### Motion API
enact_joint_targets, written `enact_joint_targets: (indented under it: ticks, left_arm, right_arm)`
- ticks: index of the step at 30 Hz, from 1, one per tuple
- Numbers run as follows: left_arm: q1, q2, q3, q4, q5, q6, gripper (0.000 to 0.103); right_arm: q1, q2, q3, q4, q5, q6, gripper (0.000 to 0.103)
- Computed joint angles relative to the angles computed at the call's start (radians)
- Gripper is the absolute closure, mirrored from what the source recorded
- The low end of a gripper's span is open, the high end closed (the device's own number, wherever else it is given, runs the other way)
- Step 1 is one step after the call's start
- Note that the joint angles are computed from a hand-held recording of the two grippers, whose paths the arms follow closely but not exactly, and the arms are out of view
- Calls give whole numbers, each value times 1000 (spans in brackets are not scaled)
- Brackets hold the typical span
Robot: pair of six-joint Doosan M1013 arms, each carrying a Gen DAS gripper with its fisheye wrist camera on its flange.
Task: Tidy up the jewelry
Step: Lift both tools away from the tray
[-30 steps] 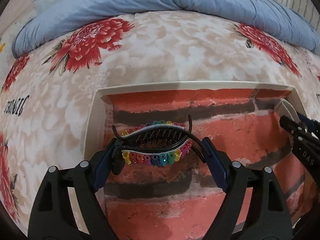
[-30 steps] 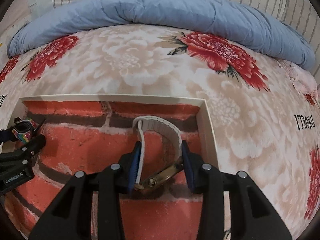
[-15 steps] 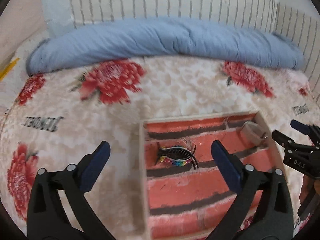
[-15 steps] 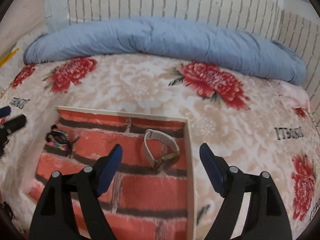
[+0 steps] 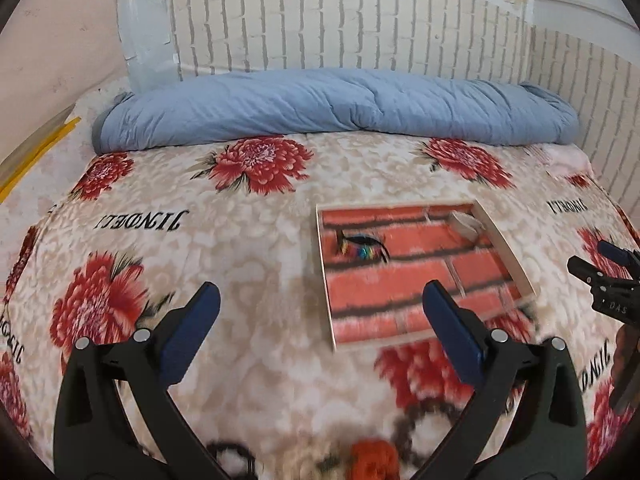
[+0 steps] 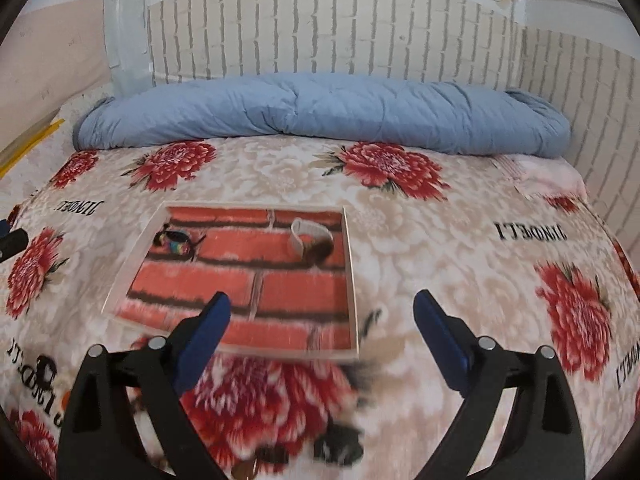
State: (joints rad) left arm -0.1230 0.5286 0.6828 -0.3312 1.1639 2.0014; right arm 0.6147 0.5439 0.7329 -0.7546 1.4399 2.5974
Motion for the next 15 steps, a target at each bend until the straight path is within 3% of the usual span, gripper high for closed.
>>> enact_joint_targets:
  ticks: [7,15]
  left_arm:
    - [36,-146,245,-64,-74,89,5]
    - [50,-251,441,-94,-118,125,5]
  right_arm:
    - [67,-86,177,-11,-7,132,8]
    - [125,-114,261,-40,38,181,8]
